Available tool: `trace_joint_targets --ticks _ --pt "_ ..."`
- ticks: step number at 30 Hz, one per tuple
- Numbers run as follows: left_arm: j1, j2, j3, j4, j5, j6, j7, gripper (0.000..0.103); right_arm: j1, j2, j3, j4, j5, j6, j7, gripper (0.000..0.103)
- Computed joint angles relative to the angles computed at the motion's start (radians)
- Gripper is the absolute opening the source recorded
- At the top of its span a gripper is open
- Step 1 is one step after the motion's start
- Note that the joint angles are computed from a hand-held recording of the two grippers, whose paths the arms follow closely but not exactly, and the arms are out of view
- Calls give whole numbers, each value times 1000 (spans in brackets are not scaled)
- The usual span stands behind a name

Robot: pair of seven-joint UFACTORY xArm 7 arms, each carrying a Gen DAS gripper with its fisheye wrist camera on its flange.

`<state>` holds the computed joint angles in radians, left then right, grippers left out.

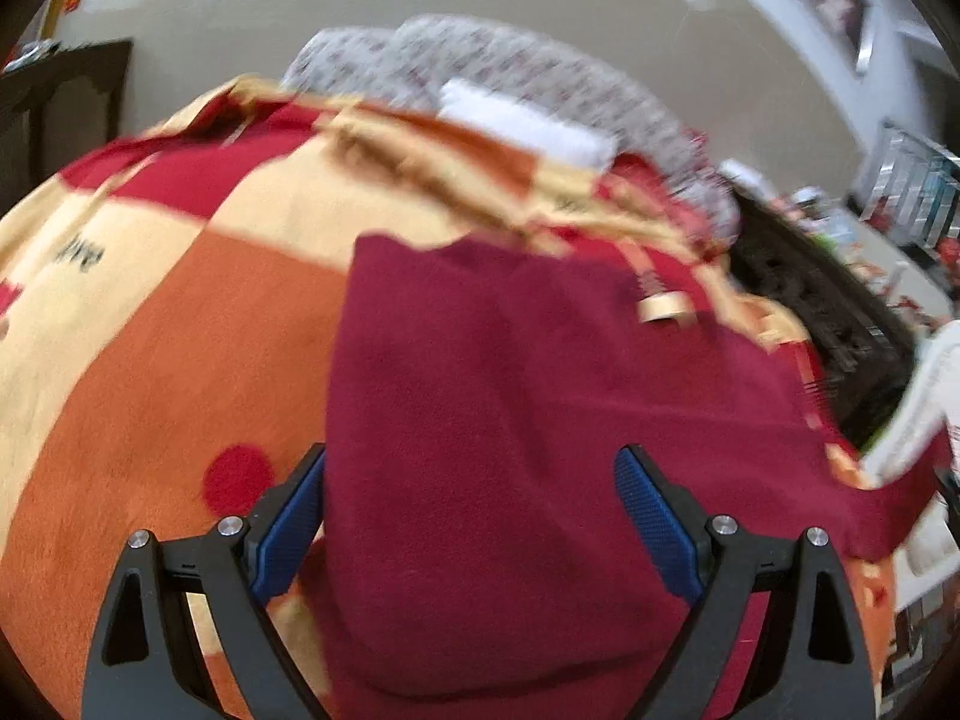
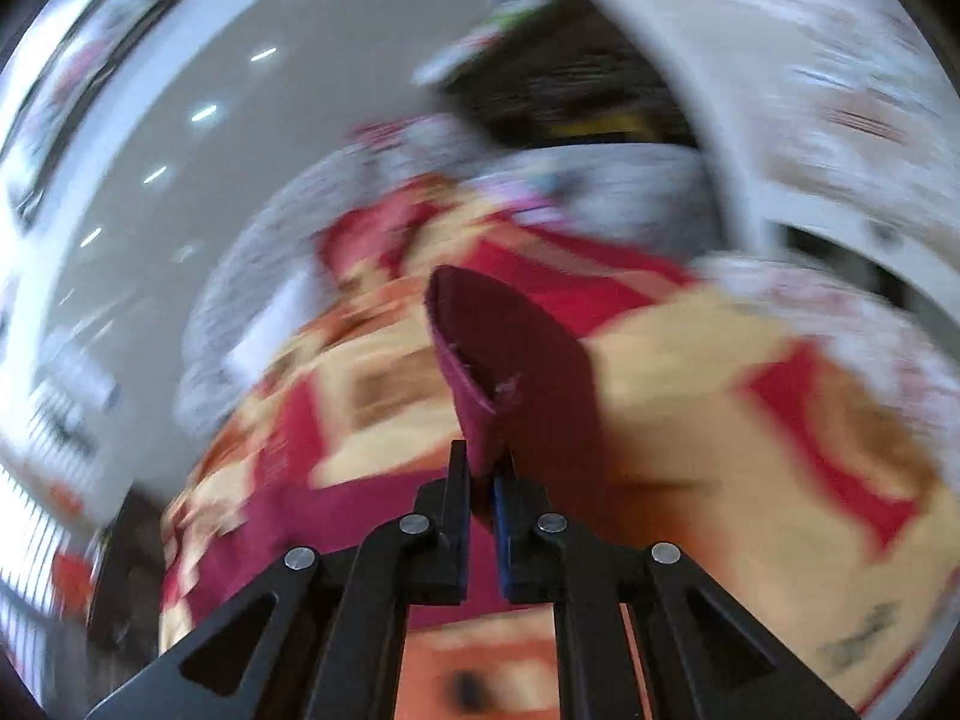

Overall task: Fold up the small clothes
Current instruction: 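Fold the held sleeve across the sweater body with the right gripper, release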

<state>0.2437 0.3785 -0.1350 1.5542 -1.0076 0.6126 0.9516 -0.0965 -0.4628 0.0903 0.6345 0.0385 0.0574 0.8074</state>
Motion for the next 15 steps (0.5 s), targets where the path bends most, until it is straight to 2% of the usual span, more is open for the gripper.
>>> trace_joint_targets --ticks 1,2,3,4,6,10,12,15 --pt "19 -13 -17 -8 -41 21 44 92 29 39 7 38 1 -11 -8 7" --pt "31 -21 -22 -5 -60 76 63 92 97 117 5 113 12 -33 -30 7" --pt "27 -18 -15 8 -54 110 58 92 166 201 -2 199 25 -39 -61 7" --pt "26 -17 -8 21 -45 151 53 92 199 254 2 254 30 -39 -80 7" --pt "26 -15 3 42 -46 202 33 92 317 430 -6 450 110 -21 -197 7" --pt "37 19 22 102 -35 298 -48 92 364 693 58 742 79 80 -240 7" --pt "45 27 19 121 -35 326 -52 92 414 805 42 854 37 150 -220 7" --pt "67 -5 17 94 -76 346 -1 92 518 888 -54 915 -87 213 -124 10"
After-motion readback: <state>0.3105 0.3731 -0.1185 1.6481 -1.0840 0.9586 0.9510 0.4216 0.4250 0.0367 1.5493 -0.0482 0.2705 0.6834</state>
